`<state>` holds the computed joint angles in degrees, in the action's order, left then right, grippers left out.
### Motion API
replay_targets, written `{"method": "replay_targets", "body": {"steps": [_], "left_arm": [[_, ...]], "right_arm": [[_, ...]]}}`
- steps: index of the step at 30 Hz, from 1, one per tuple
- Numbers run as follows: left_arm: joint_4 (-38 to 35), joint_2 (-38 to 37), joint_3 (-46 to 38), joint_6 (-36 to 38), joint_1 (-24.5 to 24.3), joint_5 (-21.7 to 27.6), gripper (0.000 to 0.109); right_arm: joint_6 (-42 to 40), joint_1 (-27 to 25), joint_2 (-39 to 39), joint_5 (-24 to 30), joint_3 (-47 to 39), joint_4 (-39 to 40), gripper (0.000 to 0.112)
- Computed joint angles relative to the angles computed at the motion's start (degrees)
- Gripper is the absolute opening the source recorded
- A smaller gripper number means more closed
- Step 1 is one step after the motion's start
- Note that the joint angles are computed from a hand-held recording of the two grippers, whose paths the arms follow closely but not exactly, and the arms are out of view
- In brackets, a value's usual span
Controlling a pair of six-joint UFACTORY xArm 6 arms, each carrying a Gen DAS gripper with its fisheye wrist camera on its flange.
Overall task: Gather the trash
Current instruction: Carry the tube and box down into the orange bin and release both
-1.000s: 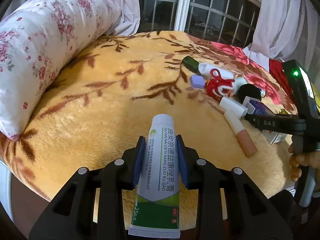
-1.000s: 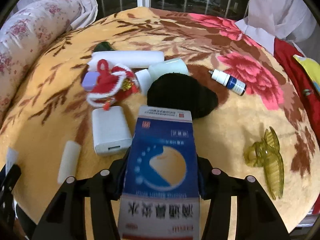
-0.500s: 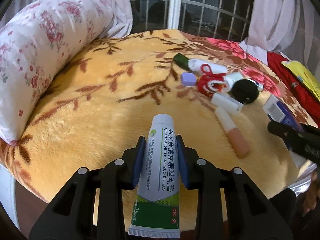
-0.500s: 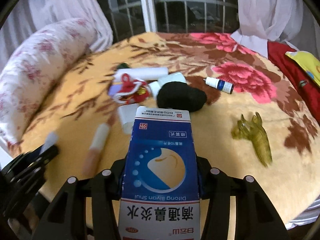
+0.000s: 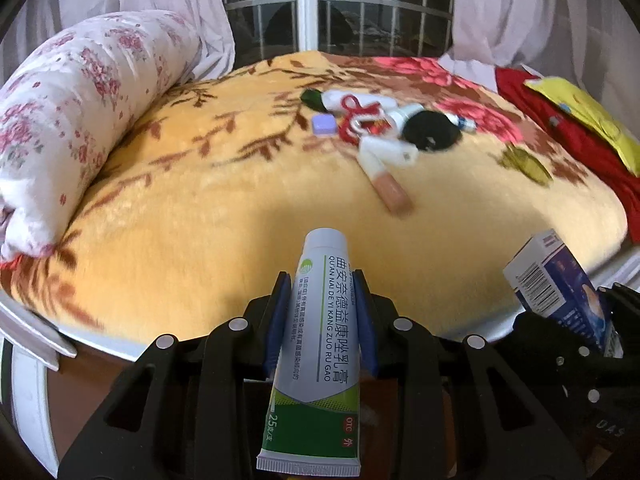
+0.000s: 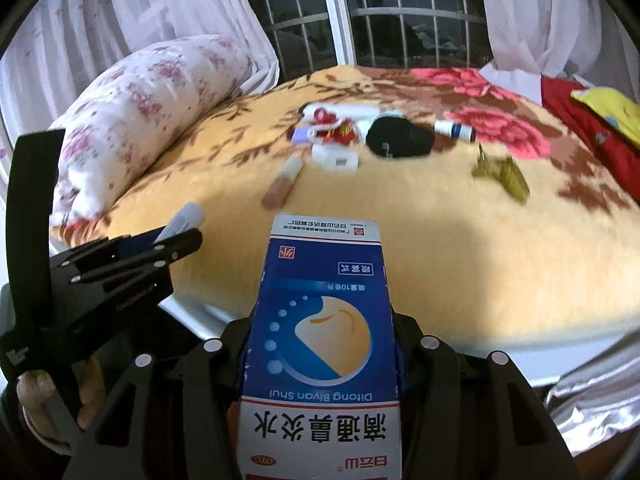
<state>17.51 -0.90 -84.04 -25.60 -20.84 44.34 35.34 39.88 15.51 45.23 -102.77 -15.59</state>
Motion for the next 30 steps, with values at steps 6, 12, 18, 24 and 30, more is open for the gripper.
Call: {"method": "replay_targets", "body": {"steps": [6, 12, 18, 24, 30], "left_arm": [[-1.04, -5.65, 7.82, 0.65, -2.01, 1.35, 0.031], [-4.52, -7.63, 11.97, 3.06, -3.07, 3.46, 0.031], [-12.47, -4.46, 11.71, 8.54, -2.76, 9.49, 0.031], [-16.6, 0.67, 8.25, 11.14, -1.51, 15.45, 0.048], [-19.72, 2.2, 7.34, 11.86, -0.13, 16.7, 0.07]], "right_arm": [[1.35, 1.98, -5.47, -1.94, 9.75, 1.14, 0.051], [-1.26, 3.66, -5.87, 0.73, 12.49, 4.53, 0.051], [-3.09, 3.35, -3.79, 3.75, 11.49, 8.09, 0.051], [-5.3, 1.99, 0.16, 7.74, 7.95, 12.51, 0.056], [-5.66, 1.05, 1.01, 8.14, 7.48, 13.74, 0.062]]}}
